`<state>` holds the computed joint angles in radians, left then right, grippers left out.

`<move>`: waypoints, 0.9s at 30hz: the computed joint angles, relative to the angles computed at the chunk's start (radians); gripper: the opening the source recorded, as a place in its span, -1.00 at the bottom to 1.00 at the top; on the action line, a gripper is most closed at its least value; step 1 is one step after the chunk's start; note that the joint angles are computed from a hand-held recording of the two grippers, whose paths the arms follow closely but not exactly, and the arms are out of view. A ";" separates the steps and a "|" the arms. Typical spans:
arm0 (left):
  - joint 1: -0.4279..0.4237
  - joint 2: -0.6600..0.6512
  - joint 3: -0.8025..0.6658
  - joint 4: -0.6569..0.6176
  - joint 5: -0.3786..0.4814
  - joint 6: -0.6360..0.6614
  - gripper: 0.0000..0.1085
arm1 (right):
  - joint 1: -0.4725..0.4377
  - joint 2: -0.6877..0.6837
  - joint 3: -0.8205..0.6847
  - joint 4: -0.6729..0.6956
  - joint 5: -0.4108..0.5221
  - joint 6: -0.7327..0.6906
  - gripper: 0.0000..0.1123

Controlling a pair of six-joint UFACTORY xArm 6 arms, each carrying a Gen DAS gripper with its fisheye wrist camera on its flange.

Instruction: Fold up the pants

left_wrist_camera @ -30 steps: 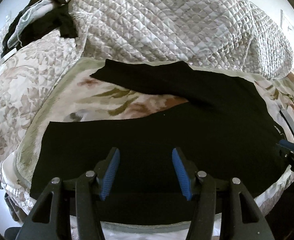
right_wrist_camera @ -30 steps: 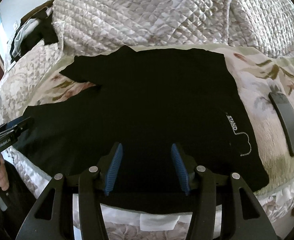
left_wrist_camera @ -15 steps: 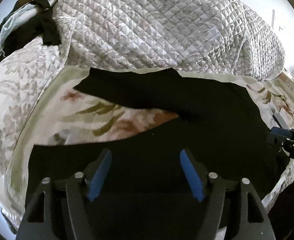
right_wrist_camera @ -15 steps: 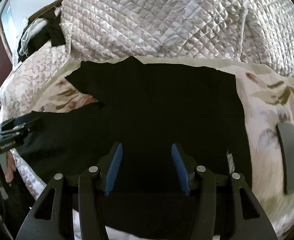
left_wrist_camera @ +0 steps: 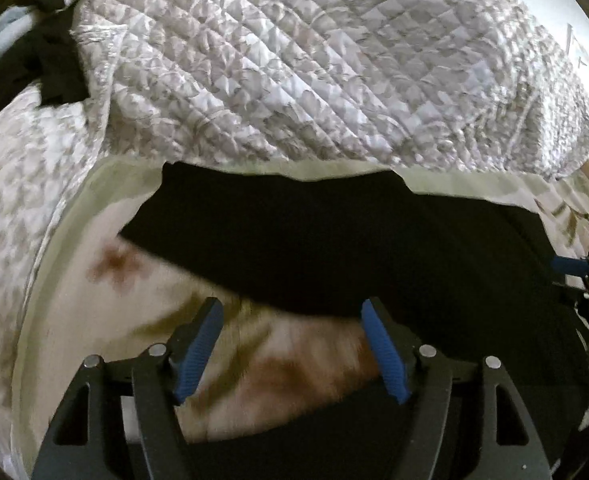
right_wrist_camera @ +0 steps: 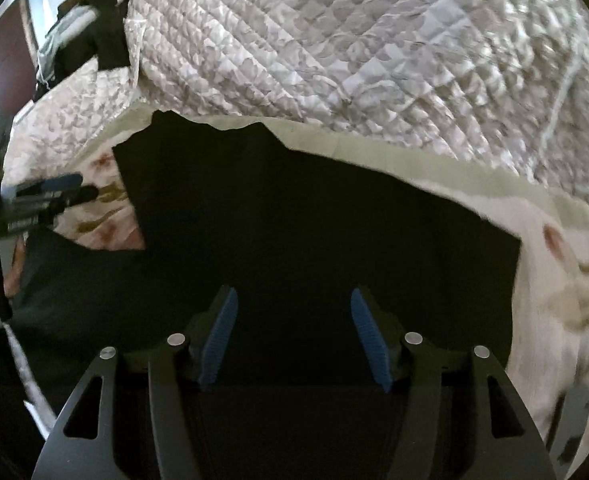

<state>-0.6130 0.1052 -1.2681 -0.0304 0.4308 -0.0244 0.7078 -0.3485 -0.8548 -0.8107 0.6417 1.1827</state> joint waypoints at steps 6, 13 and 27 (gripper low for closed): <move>0.012 0.256 -0.297 -0.015 0.053 0.036 0.49 | -0.161 0.129 -0.101 0.138 -0.114 -0.276 0.08; 0.016 0.538 -0.658 0.057 0.148 -0.001 0.52 | -0.279 0.312 -0.267 0.308 -0.161 -0.538 0.14; -0.020 0.618 -0.762 0.117 0.204 0.058 -0.91 | -0.258 0.384 -0.359 0.340 -0.079 -0.680 -0.82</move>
